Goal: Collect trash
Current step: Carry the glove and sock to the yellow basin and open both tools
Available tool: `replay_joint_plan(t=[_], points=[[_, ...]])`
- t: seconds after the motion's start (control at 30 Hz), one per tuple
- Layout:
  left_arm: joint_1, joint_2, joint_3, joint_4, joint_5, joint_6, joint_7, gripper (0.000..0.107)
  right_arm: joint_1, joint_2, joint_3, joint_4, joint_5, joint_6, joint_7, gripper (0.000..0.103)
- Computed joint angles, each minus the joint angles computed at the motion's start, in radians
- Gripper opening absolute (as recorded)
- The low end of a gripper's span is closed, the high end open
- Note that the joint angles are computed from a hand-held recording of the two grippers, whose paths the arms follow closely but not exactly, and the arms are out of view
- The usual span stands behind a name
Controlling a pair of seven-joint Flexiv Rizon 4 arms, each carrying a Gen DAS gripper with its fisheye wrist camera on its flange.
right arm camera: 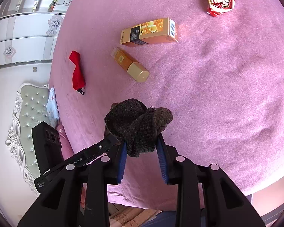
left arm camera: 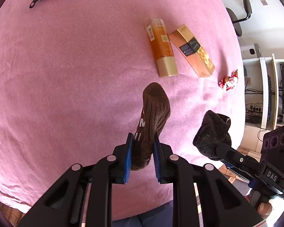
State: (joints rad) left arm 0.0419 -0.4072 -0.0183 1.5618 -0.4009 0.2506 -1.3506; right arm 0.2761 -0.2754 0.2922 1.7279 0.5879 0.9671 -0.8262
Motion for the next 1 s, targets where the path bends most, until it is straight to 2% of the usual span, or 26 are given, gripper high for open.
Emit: replay_joint_plan(t=[0.13,0.3,0.67,0.8,1.0], points=[[-0.021,0.108,-0.005,0.123,-0.028,0.018,0.059,0.02,0.021,0.077,-0.007,0.101,-0.029,0.067,0.07,0.03],[-0.054,0.184,-0.009,0.19,-0.036,0.007,0.122,0.02,0.042,0.208,-0.015,0.256,-0.07,0.143,0.178,0.03],[-0.17,0.267,-0.049,0.253,-0.044,-0.03,0.162,0.02,0.061,0.515,-0.027,0.585,-0.159,0.243,0.444,0.03],[-0.231,0.285,-0.075,0.272,-0.044,-0.03,0.146,0.02,0.053,0.657,-0.032,0.7,-0.189,0.237,0.538,0.03],[-0.329,0.305,-0.117,0.301,-0.047,-0.02,0.104,0.02,0.026,0.944,-0.053,0.859,-0.211,0.1,0.631,0.03]])
